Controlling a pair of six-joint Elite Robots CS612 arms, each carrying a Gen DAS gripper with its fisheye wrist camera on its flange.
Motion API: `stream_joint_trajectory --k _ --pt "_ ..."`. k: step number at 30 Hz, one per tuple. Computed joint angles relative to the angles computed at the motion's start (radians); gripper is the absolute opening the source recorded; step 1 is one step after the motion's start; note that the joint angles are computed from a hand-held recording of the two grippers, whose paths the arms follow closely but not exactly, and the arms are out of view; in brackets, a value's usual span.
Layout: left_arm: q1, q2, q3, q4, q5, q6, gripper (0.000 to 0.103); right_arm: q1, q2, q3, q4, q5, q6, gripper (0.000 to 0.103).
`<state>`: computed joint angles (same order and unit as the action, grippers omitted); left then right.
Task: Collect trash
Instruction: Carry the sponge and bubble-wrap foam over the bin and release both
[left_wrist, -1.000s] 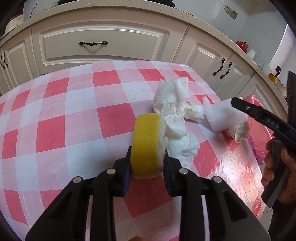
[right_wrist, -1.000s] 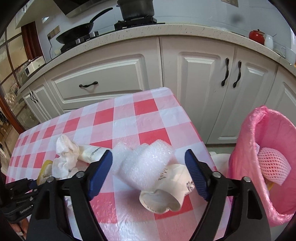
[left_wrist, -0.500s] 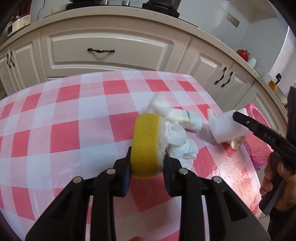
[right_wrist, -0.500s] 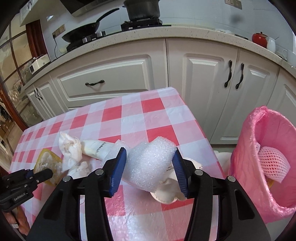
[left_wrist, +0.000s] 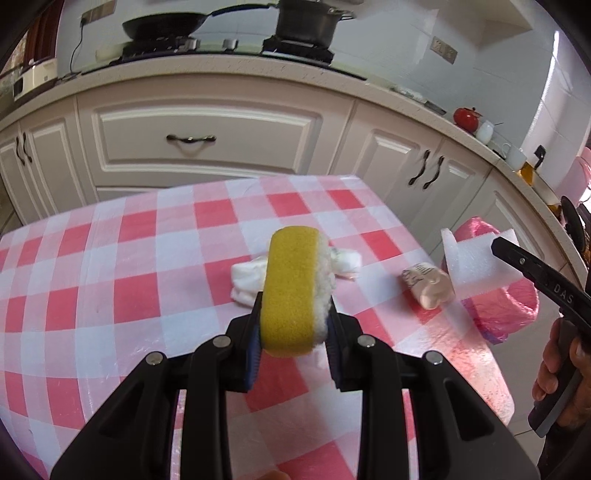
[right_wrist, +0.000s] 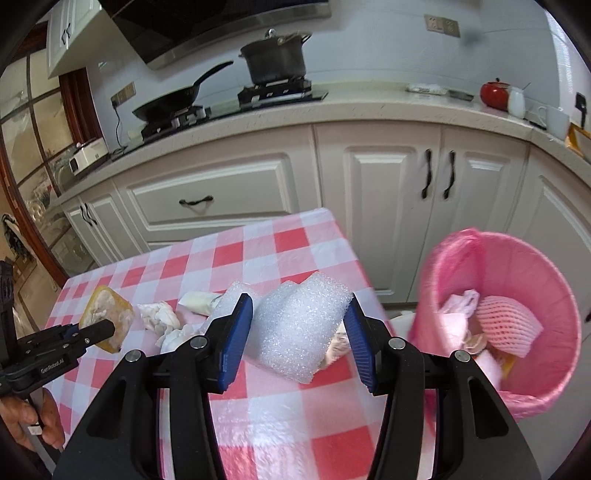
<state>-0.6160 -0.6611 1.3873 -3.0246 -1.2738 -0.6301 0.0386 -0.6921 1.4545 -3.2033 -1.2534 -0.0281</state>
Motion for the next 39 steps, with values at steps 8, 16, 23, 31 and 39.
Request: stream_joint_trajectory --k 8,16,23,31,39 --pt "-0.028 0.011 -0.061 0.006 -0.002 0.069 0.028 -0.049 -0.038 0.061 -0.075 -0.018 0.028 0.049" --pt "-0.049 0.057 -0.182 0.037 -0.039 0.148 0.028 -0.1 -0.051 0.084 -0.114 -0.054 0.053 0.049" --pt "-0.069 0.124 -0.343 0.089 -0.099 0.228 0.028 -0.136 -0.046 0.078 -0.121 -0.085 0.069 0.049" --pt "-0.086 0.222 -0.567 0.188 -0.165 0.299 0.028 -0.163 -0.027 0.045 -0.114 -0.117 0.086 0.049" --pt "-0.091 0.339 -0.81 0.32 -0.234 0.324 0.028 -0.177 -0.006 0.012 -0.097 -0.132 0.095 0.051"
